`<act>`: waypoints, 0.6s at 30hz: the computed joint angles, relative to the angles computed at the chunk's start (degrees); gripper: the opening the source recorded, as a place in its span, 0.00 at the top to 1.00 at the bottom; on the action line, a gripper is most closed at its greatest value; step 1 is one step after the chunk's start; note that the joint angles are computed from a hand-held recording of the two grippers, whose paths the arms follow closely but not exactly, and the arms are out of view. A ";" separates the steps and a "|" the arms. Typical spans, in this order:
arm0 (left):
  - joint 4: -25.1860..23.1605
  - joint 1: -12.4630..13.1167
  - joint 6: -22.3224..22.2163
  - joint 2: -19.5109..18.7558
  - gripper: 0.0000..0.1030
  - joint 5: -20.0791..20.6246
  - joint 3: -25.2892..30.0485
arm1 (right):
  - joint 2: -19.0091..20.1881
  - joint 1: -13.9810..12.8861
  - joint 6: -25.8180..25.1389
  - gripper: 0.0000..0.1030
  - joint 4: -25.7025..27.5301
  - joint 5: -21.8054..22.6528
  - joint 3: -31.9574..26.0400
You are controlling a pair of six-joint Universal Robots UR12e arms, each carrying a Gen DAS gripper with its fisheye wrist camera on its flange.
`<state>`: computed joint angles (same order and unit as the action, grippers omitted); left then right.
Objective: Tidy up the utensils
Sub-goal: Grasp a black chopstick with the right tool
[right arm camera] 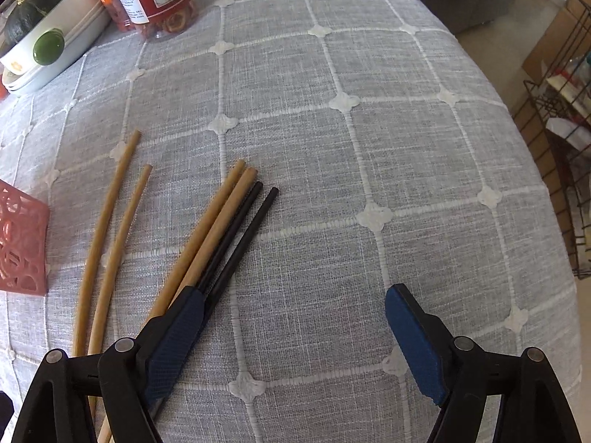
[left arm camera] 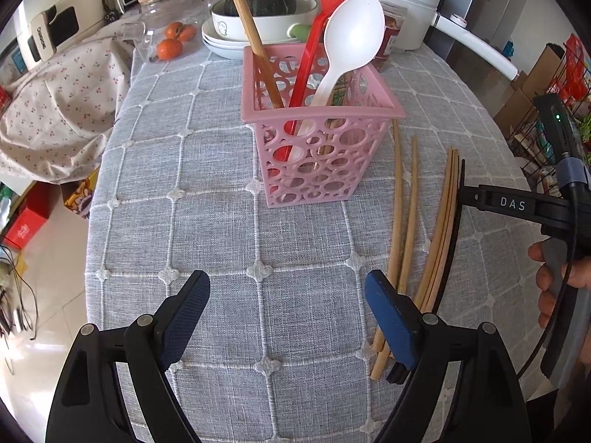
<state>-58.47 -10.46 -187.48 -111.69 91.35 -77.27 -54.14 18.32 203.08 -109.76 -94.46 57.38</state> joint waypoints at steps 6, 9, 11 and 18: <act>-0.30 -0.30 1.54 0.03 0.15 -0.50 0.08 | 1.03 0.77 -1.81 0.18 5.45 -1.78 -2.55; -0.48 -0.55 2.58 0.12 0.15 -0.77 0.18 | 0.75 0.85 -1.55 0.28 4.33 -1.07 -2.05; -0.21 -0.77 3.45 0.25 0.15 -1.12 0.14 | 0.44 0.92 -2.46 0.42 3.56 -0.77 -1.61; 0.33 -2.23 8.42 0.51 0.15 -2.53 0.08 | -1.92 -1.52 -2.39 0.91 0.71 6.47 2.12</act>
<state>-58.14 -12.70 -179.05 -111.18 88.82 -77.19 -56.06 16.80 200.69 -109.05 -87.98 59.50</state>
